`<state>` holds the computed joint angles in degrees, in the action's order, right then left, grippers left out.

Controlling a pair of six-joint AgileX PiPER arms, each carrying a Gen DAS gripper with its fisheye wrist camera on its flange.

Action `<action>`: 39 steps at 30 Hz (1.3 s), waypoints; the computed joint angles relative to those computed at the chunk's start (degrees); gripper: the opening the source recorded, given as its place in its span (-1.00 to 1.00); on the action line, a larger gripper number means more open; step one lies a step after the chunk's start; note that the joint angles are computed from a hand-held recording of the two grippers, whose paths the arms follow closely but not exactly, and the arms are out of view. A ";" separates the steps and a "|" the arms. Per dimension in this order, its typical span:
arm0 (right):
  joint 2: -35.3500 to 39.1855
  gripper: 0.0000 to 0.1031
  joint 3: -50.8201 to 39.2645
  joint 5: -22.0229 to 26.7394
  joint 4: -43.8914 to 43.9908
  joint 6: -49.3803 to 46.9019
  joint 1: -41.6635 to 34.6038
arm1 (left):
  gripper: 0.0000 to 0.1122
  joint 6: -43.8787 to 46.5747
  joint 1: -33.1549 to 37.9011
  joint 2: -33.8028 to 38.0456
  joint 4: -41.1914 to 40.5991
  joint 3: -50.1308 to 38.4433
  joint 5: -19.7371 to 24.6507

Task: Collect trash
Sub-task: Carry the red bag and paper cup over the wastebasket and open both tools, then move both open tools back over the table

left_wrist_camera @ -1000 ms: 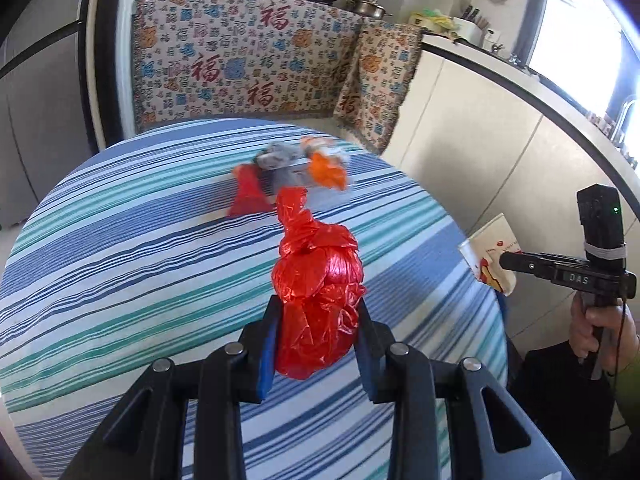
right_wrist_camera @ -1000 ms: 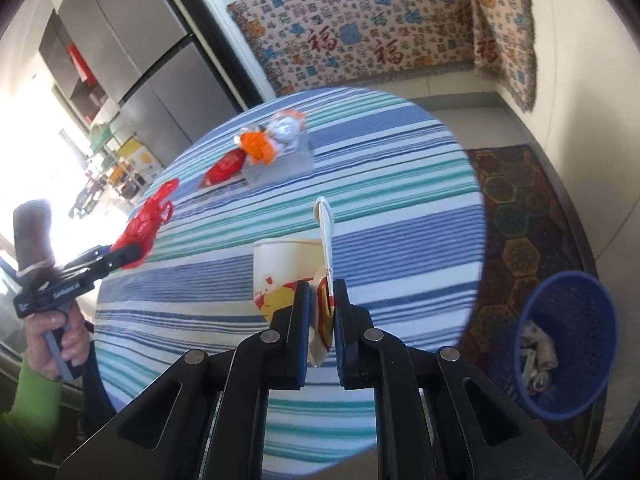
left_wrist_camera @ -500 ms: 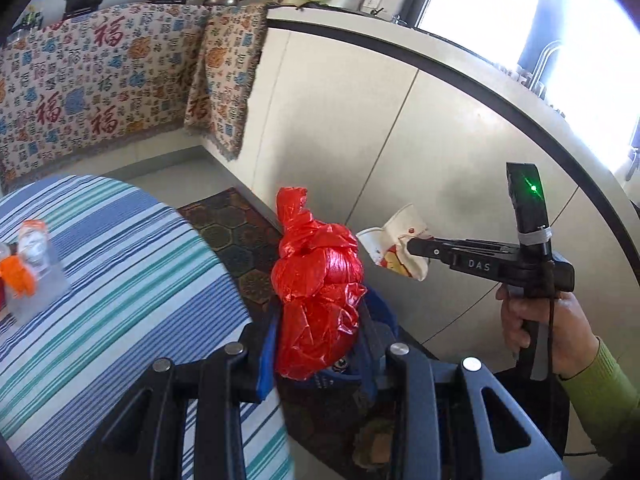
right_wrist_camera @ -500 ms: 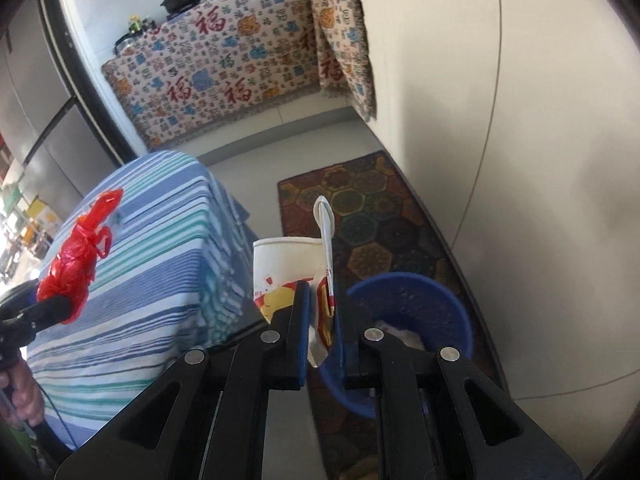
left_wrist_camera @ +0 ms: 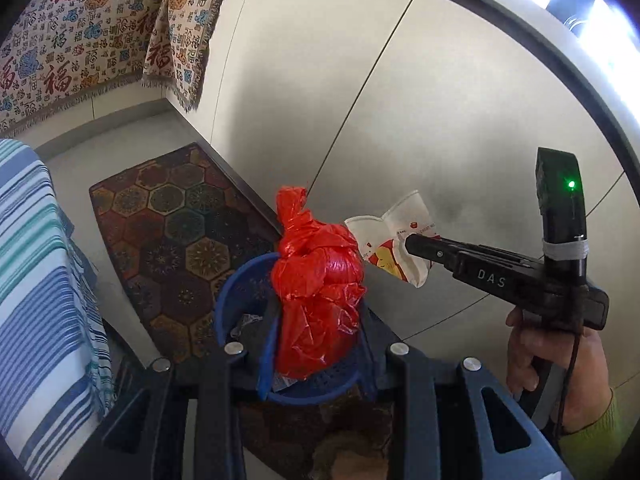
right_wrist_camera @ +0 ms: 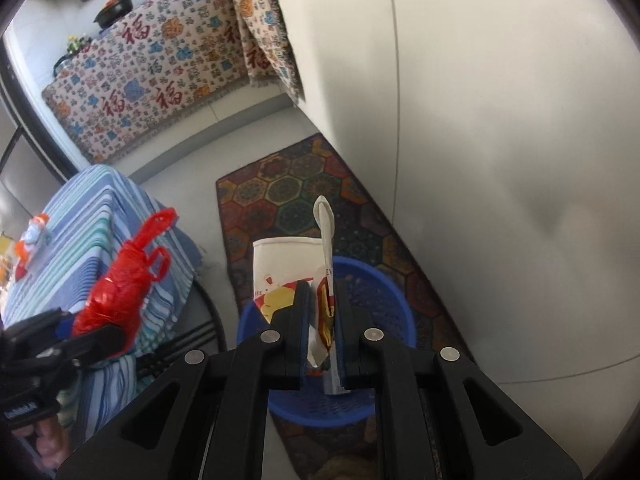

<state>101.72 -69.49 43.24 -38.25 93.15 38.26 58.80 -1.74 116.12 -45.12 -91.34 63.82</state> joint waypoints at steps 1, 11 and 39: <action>-0.34 -0.81 0.62 -0.46 0.17 0.22 -0.30 | -0.41 -0.01 -0.61 0.35 0.29 0.33 -0.62; -1.98 -0.79 2.78 -0.87 -1.99 3.95 -0.77 | -0.39 -0.15 -3.97 3.02 1.61 0.82 -3.71; 19.95 0.60 -34.94 16.38 -7.39 -9.10 10.93 | 0.16 10.70 28.57 -6.76 5.75 1.27 -1.34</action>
<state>121.66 -104.43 59.61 -45.64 84.05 49.19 69.51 26.83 109.37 -39.36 -90.07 62.48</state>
